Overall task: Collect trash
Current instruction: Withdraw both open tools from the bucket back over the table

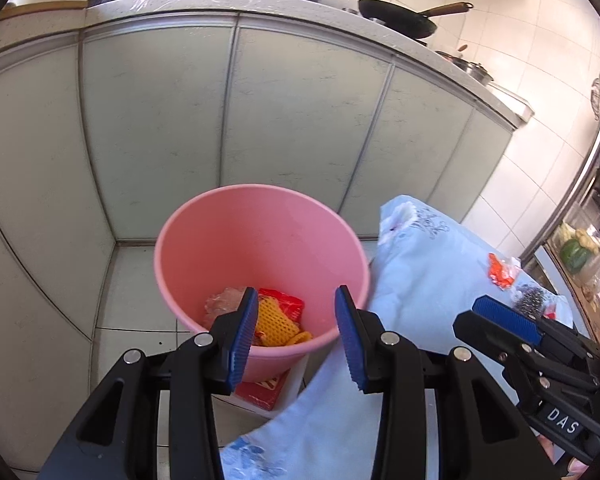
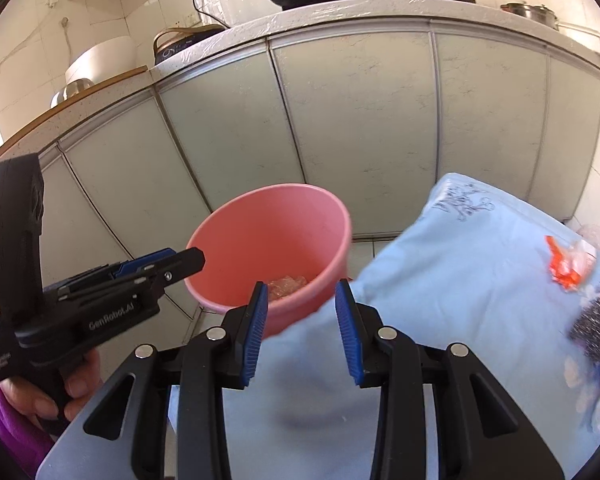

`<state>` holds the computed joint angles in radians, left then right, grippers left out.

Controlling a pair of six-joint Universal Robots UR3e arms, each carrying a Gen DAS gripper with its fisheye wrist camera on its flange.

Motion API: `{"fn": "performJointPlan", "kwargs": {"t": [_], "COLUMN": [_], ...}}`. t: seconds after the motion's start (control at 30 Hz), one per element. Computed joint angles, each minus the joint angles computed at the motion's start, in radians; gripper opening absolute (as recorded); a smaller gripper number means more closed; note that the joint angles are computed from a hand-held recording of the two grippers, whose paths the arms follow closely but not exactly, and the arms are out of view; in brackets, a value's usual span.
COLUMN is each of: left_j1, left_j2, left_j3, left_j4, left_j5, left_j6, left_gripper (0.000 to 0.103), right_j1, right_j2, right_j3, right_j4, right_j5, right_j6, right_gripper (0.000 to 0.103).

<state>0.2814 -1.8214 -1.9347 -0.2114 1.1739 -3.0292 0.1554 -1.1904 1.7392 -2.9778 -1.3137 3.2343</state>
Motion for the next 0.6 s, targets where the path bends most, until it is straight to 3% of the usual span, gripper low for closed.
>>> {"fn": "performJointPlan", "kwargs": {"t": [0.6], "left_j1": [-0.247], "left_j2": [0.016], "left_j3": [0.036], "left_j4": [-0.07], "left_j5": [0.032], "left_j6": [0.029], "left_gripper": [0.039], "right_j1": [-0.23], "right_j2": [-0.443], "right_j3": [0.638], "right_j4": [-0.162], "right_j5": [-0.051], "right_j6": [-0.051], "right_gripper": [0.035]}}
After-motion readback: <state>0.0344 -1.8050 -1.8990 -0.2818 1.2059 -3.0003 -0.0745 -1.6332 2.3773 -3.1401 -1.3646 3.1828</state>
